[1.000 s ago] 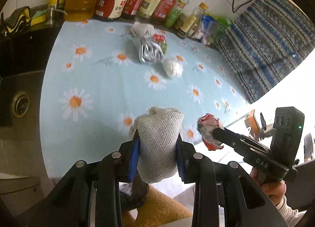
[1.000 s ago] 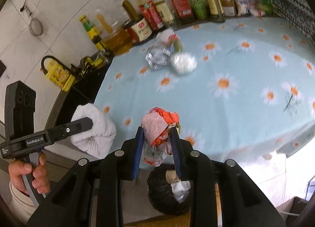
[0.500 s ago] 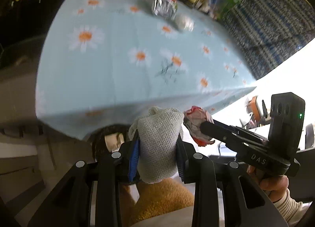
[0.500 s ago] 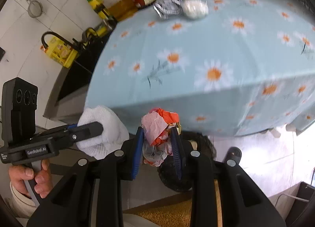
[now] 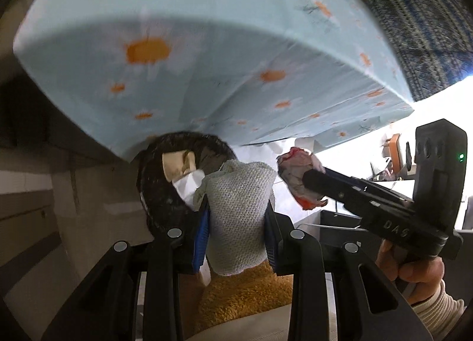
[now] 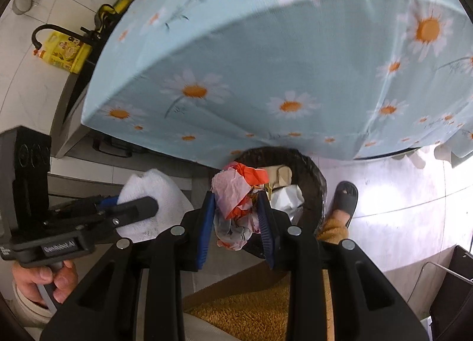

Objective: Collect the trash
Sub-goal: 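Open both tools to drop the cloth and wrapper into the bin, then raise both tools back up toward the remaining trash on the counter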

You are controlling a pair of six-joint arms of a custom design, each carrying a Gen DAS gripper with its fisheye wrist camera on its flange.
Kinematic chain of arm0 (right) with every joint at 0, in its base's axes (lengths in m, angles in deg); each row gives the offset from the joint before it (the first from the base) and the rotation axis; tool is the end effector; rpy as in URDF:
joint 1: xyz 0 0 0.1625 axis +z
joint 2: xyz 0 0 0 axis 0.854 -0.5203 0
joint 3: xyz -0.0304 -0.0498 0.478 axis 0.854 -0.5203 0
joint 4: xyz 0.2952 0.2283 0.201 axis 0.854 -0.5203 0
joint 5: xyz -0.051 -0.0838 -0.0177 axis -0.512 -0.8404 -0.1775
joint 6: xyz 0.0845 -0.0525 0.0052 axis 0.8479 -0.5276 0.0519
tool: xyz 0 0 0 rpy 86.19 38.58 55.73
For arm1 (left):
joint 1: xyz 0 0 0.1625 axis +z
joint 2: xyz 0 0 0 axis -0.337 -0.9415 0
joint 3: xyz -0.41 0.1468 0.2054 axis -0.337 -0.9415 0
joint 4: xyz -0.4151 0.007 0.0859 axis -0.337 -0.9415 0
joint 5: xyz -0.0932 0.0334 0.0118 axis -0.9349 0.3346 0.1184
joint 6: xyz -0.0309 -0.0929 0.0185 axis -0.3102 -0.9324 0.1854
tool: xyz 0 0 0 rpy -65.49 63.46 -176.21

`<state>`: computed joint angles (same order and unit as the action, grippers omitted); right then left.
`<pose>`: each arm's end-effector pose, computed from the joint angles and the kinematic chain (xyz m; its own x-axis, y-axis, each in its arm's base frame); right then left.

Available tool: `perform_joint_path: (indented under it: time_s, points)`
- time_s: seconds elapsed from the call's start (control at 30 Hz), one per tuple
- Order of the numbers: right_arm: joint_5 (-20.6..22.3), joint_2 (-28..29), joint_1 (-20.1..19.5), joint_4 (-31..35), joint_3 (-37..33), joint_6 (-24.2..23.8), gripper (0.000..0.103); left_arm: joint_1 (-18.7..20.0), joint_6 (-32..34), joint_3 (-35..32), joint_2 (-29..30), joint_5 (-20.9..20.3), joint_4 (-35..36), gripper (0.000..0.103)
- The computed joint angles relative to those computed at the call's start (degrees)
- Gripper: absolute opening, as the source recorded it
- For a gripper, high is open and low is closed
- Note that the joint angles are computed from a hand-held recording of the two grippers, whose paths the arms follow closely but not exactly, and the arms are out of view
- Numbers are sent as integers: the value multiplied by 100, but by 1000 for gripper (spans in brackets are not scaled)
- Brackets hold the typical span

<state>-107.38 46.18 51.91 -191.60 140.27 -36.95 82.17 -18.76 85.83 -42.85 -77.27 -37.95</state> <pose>0.3825 -0.7107 0.1075 -0.9224 -0.2920 0.2527 -0.2835 0.9564 0.0702 -0.1370 -0.6371 0.3158 -0.9336 -0.1917 -0.3029 -0.1123 0.9589 -0.2606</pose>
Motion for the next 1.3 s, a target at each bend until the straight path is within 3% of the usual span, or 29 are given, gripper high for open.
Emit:
perform_joint_path:
  time_s: [0.4,0.47,0.5,0.6,1.3]
  points:
    - [90,261,-124,298,-309,50,35,215,-402,29,146,-104,218,33]
    - [149,310,-142,314,-372,50,36,219,-427,69,131,-40,131,57]
    - [180,323,-150,316,-383,61,37,223,-488,106,108,9,72,60]
    - [192,388,-161,383,-501,79,44,277,-627,100,128,-46,123,60]
    - [257,370,-110,340,-608,113,46,184,-777,0,48,153,133,61]
